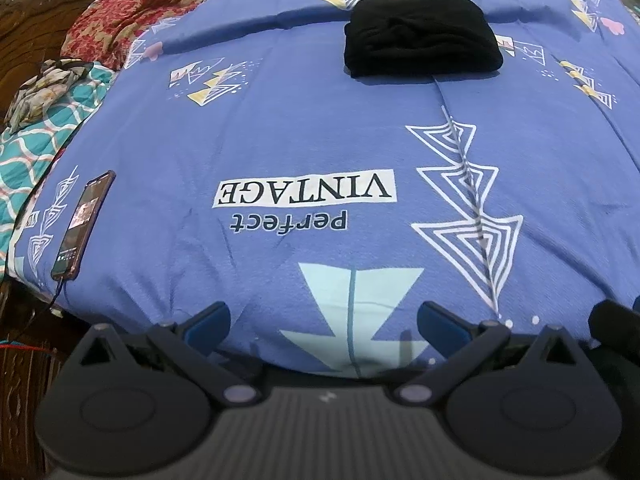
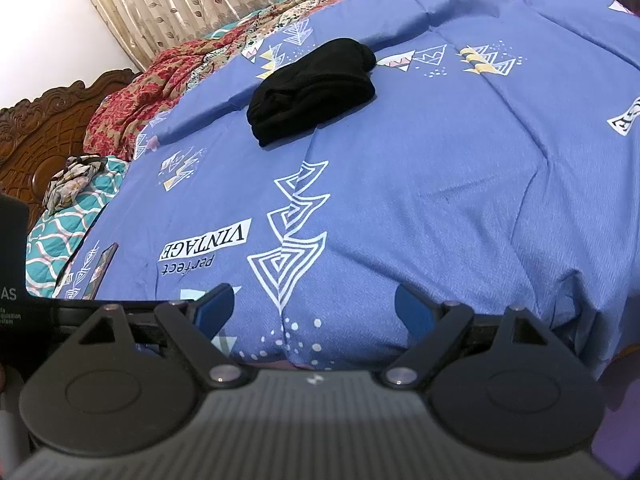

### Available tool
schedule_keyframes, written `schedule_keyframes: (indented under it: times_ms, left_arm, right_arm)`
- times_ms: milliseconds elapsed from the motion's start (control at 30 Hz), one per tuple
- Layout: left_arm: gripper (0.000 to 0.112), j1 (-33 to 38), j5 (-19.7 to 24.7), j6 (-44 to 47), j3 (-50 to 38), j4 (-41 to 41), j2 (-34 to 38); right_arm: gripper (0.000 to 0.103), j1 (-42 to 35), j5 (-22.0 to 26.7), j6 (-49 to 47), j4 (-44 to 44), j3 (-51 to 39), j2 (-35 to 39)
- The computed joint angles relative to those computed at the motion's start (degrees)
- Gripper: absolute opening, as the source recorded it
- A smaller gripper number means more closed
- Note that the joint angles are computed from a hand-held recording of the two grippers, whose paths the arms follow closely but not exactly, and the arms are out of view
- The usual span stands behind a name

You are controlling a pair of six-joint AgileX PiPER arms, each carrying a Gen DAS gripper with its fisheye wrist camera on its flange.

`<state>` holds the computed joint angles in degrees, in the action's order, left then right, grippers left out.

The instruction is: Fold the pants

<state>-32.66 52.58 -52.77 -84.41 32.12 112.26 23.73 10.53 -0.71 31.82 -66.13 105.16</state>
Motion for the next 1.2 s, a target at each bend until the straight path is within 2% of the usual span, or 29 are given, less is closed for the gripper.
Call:
schedule_keyframes:
  times_ms: [1200]
  left_arm:
    - [0.103, -0.2, -0.3, 2.0, -0.1, -2.1, 0.2]
  right_arm:
    - [0.089, 0.3, -0.6, 6.1, -5.1, 0.4, -0.8]
